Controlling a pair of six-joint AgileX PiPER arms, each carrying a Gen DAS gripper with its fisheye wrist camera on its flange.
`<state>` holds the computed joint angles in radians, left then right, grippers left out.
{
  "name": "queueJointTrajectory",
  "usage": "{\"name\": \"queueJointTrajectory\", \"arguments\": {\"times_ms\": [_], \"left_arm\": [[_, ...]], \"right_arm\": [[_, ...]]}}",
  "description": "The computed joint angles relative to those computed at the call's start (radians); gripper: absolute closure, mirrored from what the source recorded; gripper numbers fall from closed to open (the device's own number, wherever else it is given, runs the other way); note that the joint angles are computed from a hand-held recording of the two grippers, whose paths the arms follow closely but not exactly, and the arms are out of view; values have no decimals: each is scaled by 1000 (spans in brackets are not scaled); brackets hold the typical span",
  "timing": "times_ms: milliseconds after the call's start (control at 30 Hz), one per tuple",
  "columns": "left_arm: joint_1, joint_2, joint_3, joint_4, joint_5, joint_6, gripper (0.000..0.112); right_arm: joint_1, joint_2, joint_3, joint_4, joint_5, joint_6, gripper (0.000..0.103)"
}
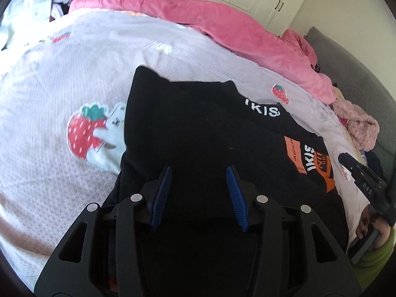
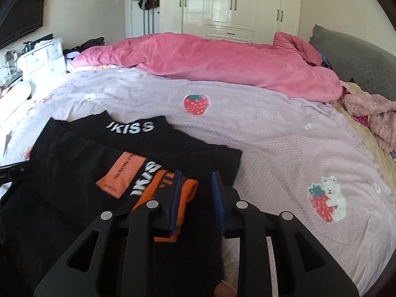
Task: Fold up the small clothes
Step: 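Grasp the folded orange cuff with the right tool, straighten it, then release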
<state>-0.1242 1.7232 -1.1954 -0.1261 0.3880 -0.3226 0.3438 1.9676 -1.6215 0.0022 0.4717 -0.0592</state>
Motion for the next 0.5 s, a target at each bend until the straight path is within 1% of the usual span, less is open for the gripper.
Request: {"name": "queueJointTrajectory", "arguments": {"times_ms": [67, 100, 167, 233, 367, 467, 500], "left_arm": [[-6, -9, 15, 34, -11, -21, 77], [-8, -13, 19, 47, -11, -30, 77], [-9, -15, 22, 47, -12, -33, 77], [-4, -21, 32, 31, -16, -18, 77], [-5, -30, 39, 49, -15, -30, 77], [-4, -34, 42, 50, -15, -30, 77], [-2, -35, 43, 43, -14, -23, 77]], "right_arm": [[13, -6, 8, 87, 16, -89, 78], [20, -6, 8, 118, 22, -121, 75], [46, -1, 2, 164, 33, -171, 72], [73, 10, -11, 184, 40, -199, 72], [92, 44, -52, 166, 75, -180, 72], [86, 85, -95, 84, 128, -96, 68], [82, 106, -115, 41, 157, -44, 66]]}}
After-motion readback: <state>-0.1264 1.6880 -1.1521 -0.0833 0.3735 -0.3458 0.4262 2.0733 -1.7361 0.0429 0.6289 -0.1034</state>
